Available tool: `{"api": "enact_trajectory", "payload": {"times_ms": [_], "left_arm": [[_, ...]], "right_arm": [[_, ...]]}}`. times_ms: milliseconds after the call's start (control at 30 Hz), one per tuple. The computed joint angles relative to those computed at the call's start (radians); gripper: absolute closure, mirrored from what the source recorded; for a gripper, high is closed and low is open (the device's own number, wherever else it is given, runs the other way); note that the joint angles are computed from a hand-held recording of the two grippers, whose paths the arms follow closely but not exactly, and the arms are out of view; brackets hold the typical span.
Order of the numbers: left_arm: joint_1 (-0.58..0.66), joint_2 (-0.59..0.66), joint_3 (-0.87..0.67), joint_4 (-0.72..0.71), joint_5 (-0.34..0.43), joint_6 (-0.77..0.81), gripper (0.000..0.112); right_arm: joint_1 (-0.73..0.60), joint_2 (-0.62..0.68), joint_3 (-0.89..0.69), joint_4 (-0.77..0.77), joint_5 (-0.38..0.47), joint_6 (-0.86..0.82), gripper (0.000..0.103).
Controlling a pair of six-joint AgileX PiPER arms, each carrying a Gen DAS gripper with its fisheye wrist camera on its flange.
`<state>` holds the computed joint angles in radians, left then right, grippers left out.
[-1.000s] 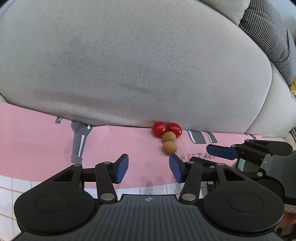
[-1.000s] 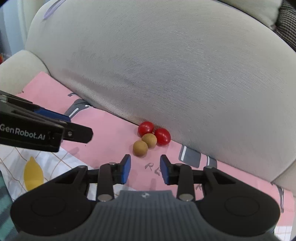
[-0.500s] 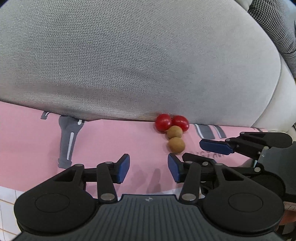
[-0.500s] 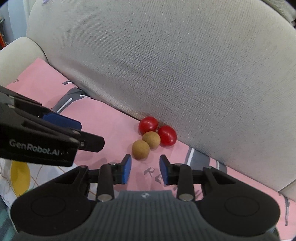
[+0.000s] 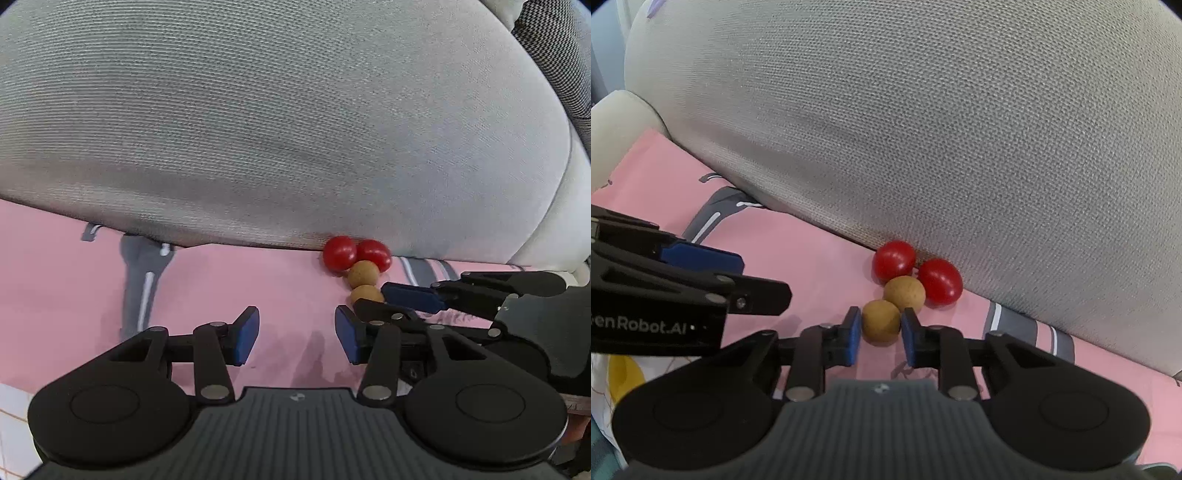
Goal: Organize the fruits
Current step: 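Close the right tool on one kiwi while the left tool approaches the other kiwi, then close the left tool on the other brown kiwi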
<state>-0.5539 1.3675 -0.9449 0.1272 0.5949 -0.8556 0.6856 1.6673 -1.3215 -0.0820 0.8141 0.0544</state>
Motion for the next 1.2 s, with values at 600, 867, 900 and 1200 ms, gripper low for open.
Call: {"api": "enact_trajectory", "payload": {"times_ms": [600, 867, 900, 1200], "left_arm": [[-0.050, 0.214, -0.168, -0.018, -0.083, -0.023, 0.065], [-0.070, 0.324, -0.276, 0.041, -0.023, -0.110, 0.073], [-0.071, 0.338, -0.287, 0.042, -0.020, -0.110, 0.075], [-0.100, 0.399, -0.354, 0.087, 0.008, -0.155, 0.081]], "right_arm": [[-0.118, -0.127, 0.074, -0.161, 0.000, 0.101, 0.083], [-0.149, -0.129, 0.095, -0.121, -0.025, 0.077, 0.083], [-0.152, -0.130, 0.096, -0.116, -0.027, 0.072, 0.083], [-0.156, -0.145, 0.100, -0.097, -0.015, 0.064, 0.083]]}}
